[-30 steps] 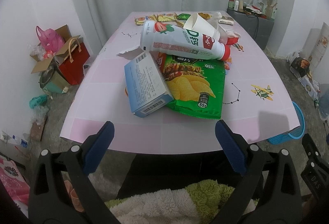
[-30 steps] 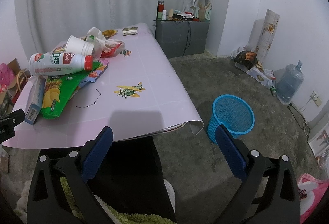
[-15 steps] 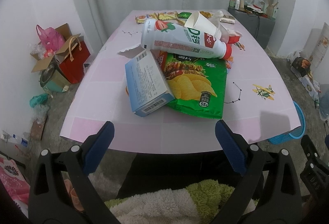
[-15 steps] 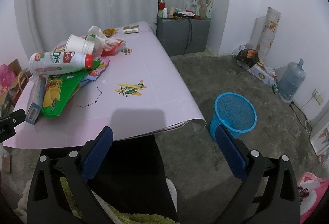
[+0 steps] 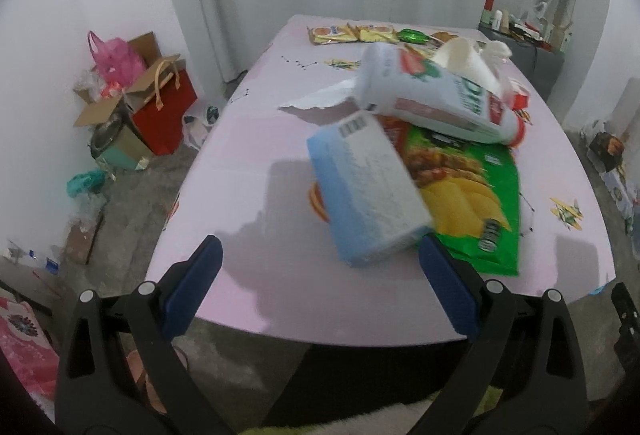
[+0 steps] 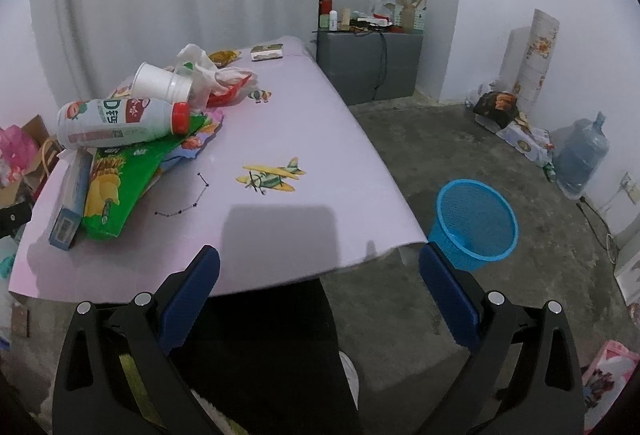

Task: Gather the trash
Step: 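Grasp the white paper sheet with the left tool while the right tool grasps a white tissue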

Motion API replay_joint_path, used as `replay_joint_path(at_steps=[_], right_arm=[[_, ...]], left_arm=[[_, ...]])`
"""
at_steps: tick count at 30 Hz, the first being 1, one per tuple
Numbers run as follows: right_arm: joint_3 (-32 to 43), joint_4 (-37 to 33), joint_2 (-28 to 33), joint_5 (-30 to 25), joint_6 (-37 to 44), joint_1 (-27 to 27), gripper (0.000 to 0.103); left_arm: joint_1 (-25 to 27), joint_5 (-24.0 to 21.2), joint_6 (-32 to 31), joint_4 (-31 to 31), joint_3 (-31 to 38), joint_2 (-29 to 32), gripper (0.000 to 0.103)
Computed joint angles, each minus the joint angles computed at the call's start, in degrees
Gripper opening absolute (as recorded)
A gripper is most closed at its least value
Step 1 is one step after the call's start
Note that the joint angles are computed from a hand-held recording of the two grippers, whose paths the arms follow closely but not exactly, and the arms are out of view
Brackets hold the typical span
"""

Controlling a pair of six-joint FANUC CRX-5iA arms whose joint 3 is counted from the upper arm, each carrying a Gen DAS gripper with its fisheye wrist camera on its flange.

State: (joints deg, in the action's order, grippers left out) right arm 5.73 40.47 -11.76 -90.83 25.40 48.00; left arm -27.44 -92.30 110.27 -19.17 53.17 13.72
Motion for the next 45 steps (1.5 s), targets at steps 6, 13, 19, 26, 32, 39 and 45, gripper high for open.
replay_joint_path(at_steps=[6, 13, 19, 26, 32, 39, 45], right_arm=[[0.61, -2.06, 1.12, 5.15, 3.58, -3.06, 0.097], [3.71, -3.31, 3.61, 9.93, 8.58, -6.23, 0.097], [9.61, -6.69, 7.15, 13.19, 13.65, -10.31, 0.097], [18.09, -16.19, 11.22, 16.95, 18.41, -16.48, 0.097], [26.50, -26.85, 15.34, 18.64, 20.80, -21.80, 0.097], [37.81, -38.96, 21.68, 16.51, 24.13, -27.17, 0.097], [55.26, -46.42, 32.79, 9.59, 26.73, -31.21, 0.097]], left_arm=[[8.27, 6.24, -4.60, 15.05, -7.95, -1.85, 0.094], [11.70, 16.58, -7.14, 21.17, -14.36, -3.79, 0.094], [15.22, 20.57, -9.81, 27.75, -15.82, -2.76, 0.094], [20.52, 22.94, -11.46, 36.35, -16.32, -0.31, 0.094], [26.77, 19.37, -10.50, 57.82, -17.92, 6.81, 0.094], [27.56, 17.11, -5.46, 73.54, -19.31, 14.53, 0.079], [27.05, 15.42, -0.16, 70.25, -13.66, 18.54, 0.038]])
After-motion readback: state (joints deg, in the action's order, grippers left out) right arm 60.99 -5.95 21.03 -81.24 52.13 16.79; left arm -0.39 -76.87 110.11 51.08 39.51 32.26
